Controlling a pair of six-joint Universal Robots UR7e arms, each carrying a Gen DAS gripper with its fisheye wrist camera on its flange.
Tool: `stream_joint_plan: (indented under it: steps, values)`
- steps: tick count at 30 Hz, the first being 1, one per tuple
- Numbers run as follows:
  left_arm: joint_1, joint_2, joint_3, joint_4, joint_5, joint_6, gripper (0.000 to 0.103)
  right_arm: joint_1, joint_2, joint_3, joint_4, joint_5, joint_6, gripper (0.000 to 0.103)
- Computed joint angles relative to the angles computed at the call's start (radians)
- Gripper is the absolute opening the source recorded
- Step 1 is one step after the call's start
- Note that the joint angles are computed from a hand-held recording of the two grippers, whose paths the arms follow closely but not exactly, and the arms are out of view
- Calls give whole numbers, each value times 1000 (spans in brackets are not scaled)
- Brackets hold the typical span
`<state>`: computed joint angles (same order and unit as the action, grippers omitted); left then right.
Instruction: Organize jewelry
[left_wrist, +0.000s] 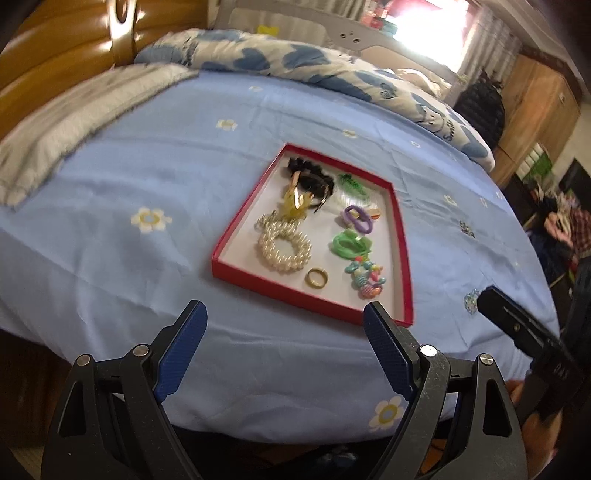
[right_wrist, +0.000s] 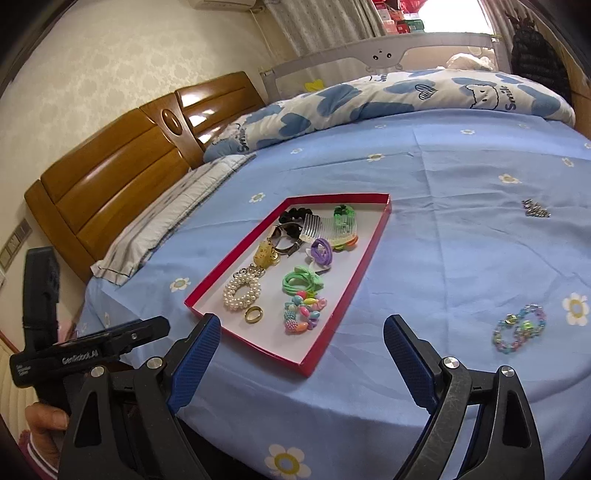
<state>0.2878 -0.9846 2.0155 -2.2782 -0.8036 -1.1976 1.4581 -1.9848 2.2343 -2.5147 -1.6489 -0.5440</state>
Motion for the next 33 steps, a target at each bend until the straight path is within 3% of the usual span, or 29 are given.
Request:
stream_joint_plan:
  steps: [7, 12, 15, 19, 23, 33]
  values:
    - [-38, -17, -74, 81, 103, 47, 102, 142, 30, -113, 81, -123, -9, 92]
    - [-46, 5, -130, 212, 194, 22, 103, 227, 42, -157, 45, -146, -68, 103]
    - [-35, 32, -148, 306, 208, -18, 103, 209, 37, -128, 6, -109, -101, 103]
    - [-21, 55, -144, 350, 168, -38, 103, 143, 34, -71, 18, -95, -72, 103]
    - [-25, 60, -129, 375, 140, -75, 103, 95, 27, -22, 24, -127, -53, 103]
    - [-45, 85, -126, 398, 113, -106, 103, 68, 1, 23, -18, -158, -65, 103]
